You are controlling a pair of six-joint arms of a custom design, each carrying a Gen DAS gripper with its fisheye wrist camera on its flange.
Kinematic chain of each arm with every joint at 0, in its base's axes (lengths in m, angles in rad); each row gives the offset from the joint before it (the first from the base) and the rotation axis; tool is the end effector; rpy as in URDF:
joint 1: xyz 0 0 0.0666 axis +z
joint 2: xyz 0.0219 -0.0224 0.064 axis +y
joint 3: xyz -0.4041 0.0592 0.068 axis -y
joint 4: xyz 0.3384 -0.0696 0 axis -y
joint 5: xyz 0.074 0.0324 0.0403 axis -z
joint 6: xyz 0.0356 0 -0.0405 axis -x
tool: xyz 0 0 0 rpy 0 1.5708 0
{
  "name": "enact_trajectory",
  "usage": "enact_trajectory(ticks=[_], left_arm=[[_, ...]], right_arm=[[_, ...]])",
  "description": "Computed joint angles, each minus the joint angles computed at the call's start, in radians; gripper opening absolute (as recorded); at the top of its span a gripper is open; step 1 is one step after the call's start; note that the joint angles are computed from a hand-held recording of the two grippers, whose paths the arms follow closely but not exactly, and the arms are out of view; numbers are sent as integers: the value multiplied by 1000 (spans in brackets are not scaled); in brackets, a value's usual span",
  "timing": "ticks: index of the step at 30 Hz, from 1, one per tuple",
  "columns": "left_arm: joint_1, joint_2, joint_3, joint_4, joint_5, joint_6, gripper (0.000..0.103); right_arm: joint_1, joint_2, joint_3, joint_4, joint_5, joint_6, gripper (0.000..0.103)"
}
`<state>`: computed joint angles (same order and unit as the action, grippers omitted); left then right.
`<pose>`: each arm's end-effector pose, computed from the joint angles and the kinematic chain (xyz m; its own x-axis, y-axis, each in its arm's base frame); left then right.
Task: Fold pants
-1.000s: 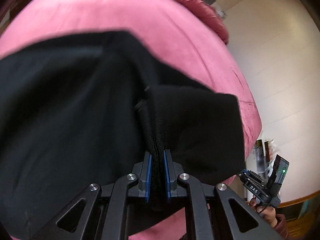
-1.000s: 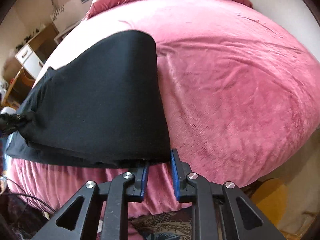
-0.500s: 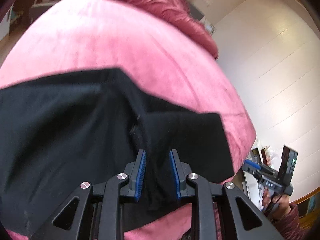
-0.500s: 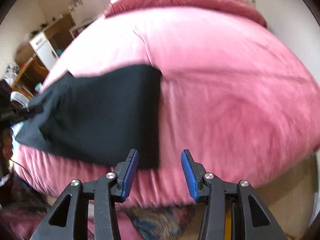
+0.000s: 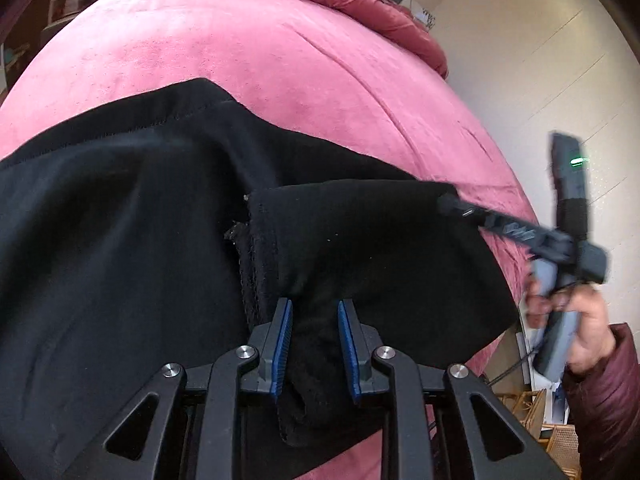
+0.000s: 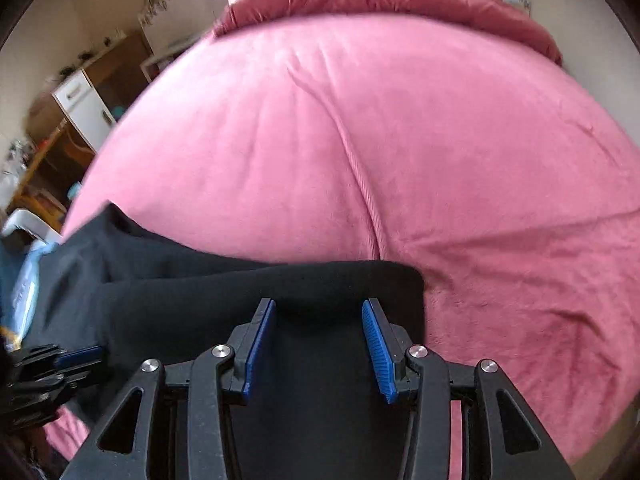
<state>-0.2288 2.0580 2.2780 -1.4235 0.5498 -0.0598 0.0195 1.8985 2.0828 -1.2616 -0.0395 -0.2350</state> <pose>0.6177 -0.1634 0.4322 -0.8849 0.2584 -0.3876 0.4298 0.7738 -0.4653 0.6006 0.0127 0.4567 -0.8652 0.2158 -0.4526 0.1679 0.9752 0.1441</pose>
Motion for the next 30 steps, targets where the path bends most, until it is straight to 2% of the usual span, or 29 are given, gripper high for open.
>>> enact_trajectory(ticks=[4, 9, 13, 17, 22, 25, 28, 30], left_arm=[[-4, 4, 21, -14, -6, 17, 23], [25, -60, -44, 8, 18, 20, 26], [57, -111, -103, 27, -10, 28, 28], [103, -155, -155, 34, -46, 29, 28], [164, -197, -203, 43, -67, 56, 30], [214, -221, -226, 31, -67, 78, 31], [272, -237, -238, 20, -53, 99, 32], [314, -250, -242, 10, -50, 133, 32]], right_arm=[[41, -18, -91, 99, 120, 46, 45], [57, -59, -148, 147, 151, 42, 47], [75, -83, -145, 130, 180, 34, 52], [98, -122, -151, 145, 161, 37, 52], [160, -130, -145, 139, 4, 75, 52], [220, -111, -134, 127, -46, 109, 52], [281, -81, -115, 104, -30, 123, 51], [309, -55, -95, 80, 16, 131, 53]])
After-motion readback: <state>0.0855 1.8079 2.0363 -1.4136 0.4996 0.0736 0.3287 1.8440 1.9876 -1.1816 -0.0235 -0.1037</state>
